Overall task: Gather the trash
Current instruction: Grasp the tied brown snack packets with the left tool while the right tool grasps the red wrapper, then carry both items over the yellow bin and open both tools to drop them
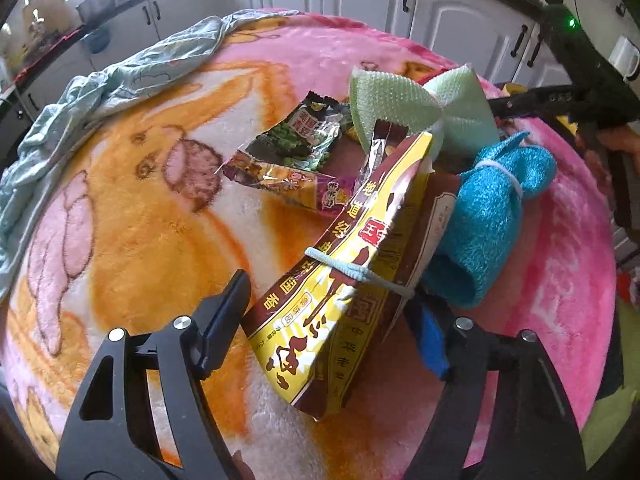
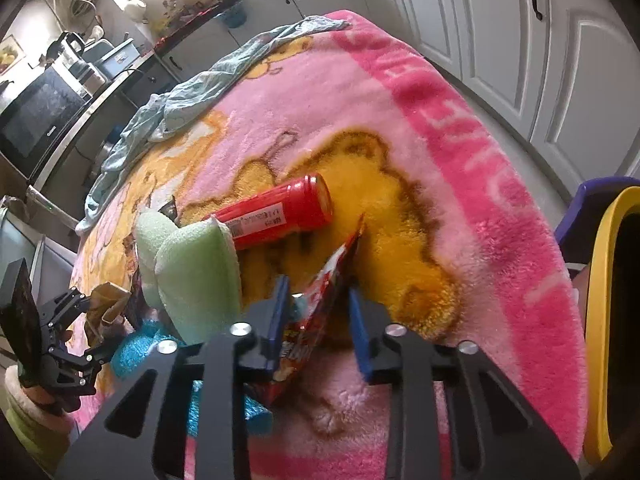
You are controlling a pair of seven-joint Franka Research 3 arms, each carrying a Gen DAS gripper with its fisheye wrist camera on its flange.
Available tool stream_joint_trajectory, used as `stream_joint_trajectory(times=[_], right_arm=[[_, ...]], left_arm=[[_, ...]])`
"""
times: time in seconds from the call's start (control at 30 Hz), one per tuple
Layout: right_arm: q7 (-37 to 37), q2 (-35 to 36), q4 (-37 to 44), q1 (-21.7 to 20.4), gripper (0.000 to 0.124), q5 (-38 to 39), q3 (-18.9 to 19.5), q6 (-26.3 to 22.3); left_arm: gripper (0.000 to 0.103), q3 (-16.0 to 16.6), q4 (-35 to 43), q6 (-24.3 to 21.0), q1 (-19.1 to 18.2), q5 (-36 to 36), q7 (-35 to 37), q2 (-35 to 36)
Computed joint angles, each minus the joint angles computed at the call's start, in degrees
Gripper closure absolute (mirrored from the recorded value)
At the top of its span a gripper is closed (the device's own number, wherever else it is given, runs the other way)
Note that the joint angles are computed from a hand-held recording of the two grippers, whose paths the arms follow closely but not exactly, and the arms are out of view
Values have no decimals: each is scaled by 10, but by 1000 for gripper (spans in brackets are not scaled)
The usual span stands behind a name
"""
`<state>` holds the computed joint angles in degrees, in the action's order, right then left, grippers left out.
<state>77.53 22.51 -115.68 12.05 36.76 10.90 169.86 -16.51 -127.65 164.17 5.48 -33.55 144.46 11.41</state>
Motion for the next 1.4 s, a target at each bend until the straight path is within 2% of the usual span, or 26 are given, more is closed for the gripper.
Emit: stream_joint_trajectory(times=[0.1,0.3,0.43,0.67,0.8,0.9,1.1,1.2,1.4], right_arm=[[-19,-3,-4,-14,105,20,17,9],[-84,-29,-29,-38,106,82,47,28],[-119,-49,-46,-35,107,113,48,38],[-183,-81,-71,-26,107,168,46,50],[-225,-96,-80,-21,107,209,43,49],[-253,-107,-85,-14,107,241,35,46],[-319,-141,-105,3,107,317,14,46],[-342,-158,-117,14,107,345,-2,47],[-404,-204,-151,27,107,422,-37,52]], left_arm=[[41,-2,-5,0,3,-12,2,-5],[46,1,-14,-9,3,-69,29,-21],[54,10,-28,-15,-6,-126,57,-43],[63,37,-41,-10,-38,-145,47,-63],[64,44,-44,-8,-52,-159,38,-76],[64,49,-50,1,-66,-155,29,-85],[64,56,-42,-11,-88,-184,33,-100],[64,54,-35,-10,-105,-188,39,-105],[64,35,7,-12,-140,-149,12,-83]])
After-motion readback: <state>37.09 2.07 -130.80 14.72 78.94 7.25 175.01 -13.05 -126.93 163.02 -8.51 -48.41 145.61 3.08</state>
